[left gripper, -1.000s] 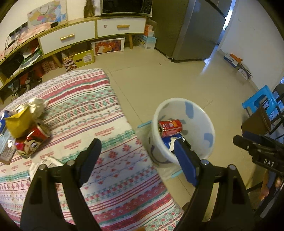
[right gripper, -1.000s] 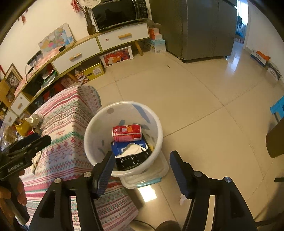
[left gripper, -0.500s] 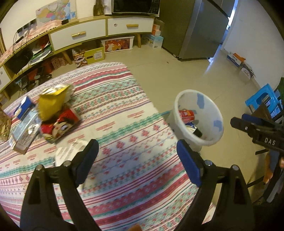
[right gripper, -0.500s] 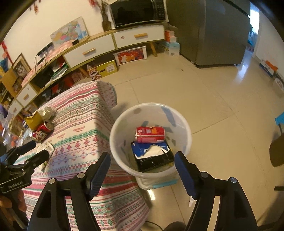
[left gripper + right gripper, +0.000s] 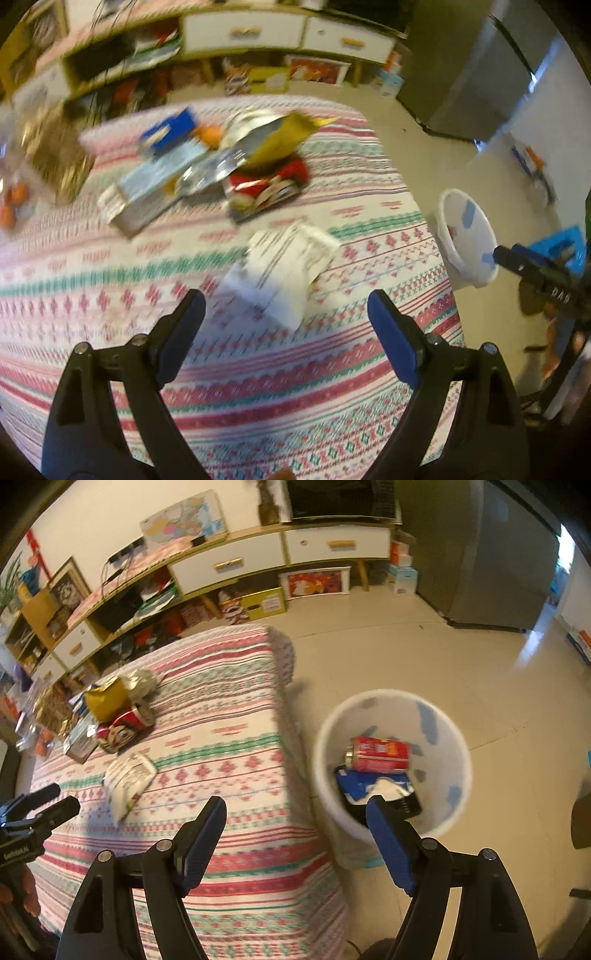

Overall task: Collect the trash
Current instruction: 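Move both grippers back to the table and grasp the paper wrapper with the right gripper, then grasp the white juice carton with the left gripper while the right gripper holds the paper wrapper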

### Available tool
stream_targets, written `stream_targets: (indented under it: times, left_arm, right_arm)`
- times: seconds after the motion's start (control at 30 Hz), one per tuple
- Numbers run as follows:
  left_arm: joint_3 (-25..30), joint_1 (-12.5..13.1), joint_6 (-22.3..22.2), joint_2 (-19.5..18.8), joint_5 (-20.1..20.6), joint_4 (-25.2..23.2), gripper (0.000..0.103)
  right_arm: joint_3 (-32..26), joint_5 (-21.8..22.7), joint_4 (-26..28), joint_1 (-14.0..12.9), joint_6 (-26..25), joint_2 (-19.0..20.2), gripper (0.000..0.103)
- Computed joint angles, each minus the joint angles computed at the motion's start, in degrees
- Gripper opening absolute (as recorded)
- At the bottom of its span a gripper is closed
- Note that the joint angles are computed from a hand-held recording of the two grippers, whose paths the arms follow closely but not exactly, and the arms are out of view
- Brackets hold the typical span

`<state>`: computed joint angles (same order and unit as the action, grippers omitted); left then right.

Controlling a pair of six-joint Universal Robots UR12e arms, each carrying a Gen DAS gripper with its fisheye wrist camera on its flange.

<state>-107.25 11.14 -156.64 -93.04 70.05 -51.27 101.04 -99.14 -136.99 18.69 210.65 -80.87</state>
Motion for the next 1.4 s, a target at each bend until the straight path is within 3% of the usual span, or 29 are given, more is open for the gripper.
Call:
stream_targets:
  times: [0.2,0.53,0.93,1.17,1.27,1.33,1.4]
  left_arm:
    - [-0.21,1.2,-1.78,-0.37,5.44,3.52,0.089]
    - [1.14,4.95,-2.28,-1.55,5.86,2.41,0.089]
    - [0.64,7.41,0.86,-1.76,8.15,2.67,0.089]
    - [0.29,7.88,1.42,-1.49,8.58,2.69,0.089]
    - [0.0,7.94,1.11,-1.31,8.63,3.48,0.089]
    - [-0.11,7.91,1.01,-1.19,8.44,3.79,0.089]
    - [-0.21,7.76,0.89,-1.13,8.42,4.03,0.089]
  right_arm:
    - [-4.4,1.09,1.54,1.91,1.97,3.79,0.08]
    - [-12.59,6.42,3.61,5.23,3.79,11.82,0.081]
    - [-20.36,1.5,8.08,8.65,4.09,18.96,0.081]
    - [-20.47,0.95,7.84,8.98,3.76,19.91,0.081]
    - [-19.68,1.81,7.39,8.71,1.99,19.35,0.073]
    - [-18.6,2.98,6.82,8.34,1.03,18.47,0.06]
    - [-17.76,4.14,6.32,8.06,0.03,17.81,0.054]
